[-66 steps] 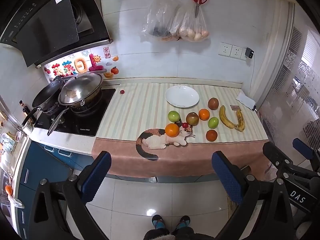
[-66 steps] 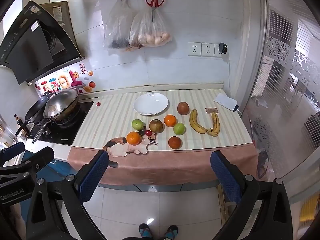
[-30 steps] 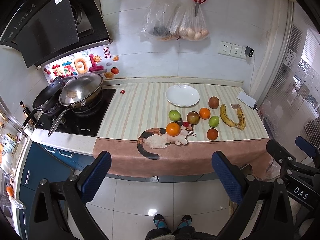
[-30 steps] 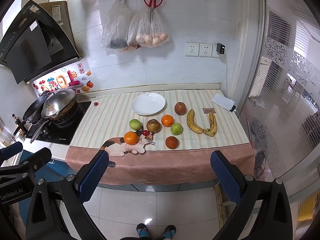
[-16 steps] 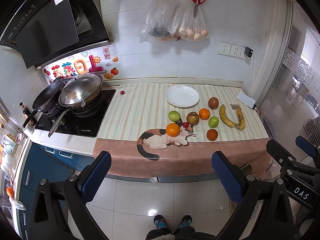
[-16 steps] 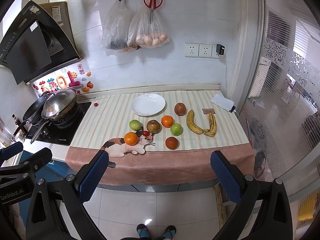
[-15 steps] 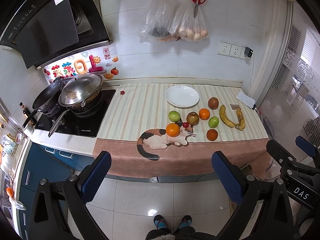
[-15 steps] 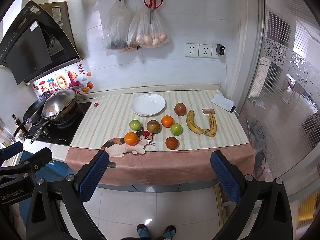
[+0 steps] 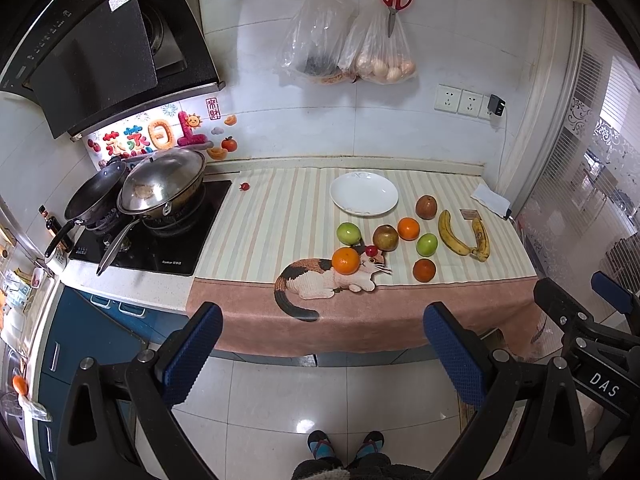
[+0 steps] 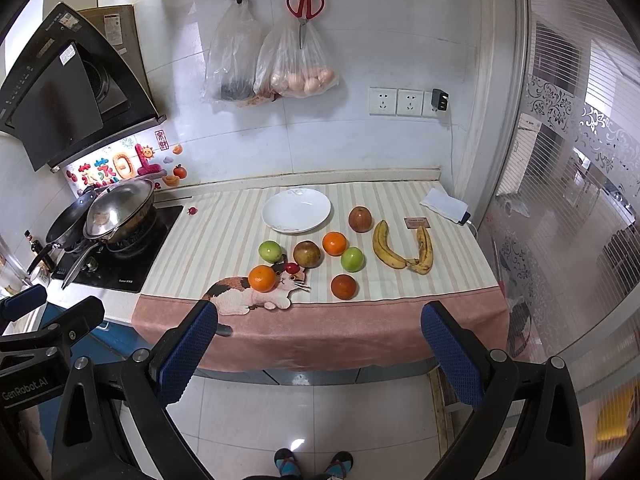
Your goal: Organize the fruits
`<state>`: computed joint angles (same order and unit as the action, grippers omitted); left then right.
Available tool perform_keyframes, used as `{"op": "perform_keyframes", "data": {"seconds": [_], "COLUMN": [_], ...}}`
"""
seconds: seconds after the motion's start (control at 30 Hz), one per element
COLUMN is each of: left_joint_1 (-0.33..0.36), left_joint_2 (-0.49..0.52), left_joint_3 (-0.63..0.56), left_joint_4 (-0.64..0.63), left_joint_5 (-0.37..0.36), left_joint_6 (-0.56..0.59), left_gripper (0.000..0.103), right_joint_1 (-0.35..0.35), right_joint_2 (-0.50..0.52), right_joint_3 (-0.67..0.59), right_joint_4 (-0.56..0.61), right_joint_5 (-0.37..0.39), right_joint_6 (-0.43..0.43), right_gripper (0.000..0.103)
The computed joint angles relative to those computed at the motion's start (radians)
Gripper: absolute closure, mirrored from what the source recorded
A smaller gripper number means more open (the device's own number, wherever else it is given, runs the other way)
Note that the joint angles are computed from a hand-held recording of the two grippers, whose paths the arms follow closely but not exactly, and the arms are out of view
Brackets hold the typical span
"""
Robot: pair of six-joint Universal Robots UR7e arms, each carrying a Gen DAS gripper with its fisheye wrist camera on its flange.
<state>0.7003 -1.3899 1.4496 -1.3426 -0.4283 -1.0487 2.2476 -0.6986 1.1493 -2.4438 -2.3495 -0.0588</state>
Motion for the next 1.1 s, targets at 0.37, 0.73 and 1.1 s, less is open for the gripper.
{"op": "perform_keyframes", "data": {"seconds": [0.37,0.73,1.1], "left_joint_1": [0.001,0.036,0.189], "left_joint_2": [0.005,0.024,0.214], "left_joint_3": [-0.012,-0.014,-0.141], "left_joint_4": [0.003,-0.124,-0.441], "left_joint_5": [-0.003,-0.001,-0.107], "left_joint_6": [0.004,0.133,0.513], "left_gripper": [0.0,0.0,0.0], "right_joint_1": [0.005,0.0,-0.113], "right_joint_2": [0.005,0.038,0.087], "right_joint_3": [-0.016,-0.05,-0.148], "right_joint_4": [0.019,0.027,0.11], "right_joint_5": [0.0,-0.033,-0.084], "right_joint_6": [0.013,0.085,0.214], "right_gripper": [0.0,0.0,0.0]}}
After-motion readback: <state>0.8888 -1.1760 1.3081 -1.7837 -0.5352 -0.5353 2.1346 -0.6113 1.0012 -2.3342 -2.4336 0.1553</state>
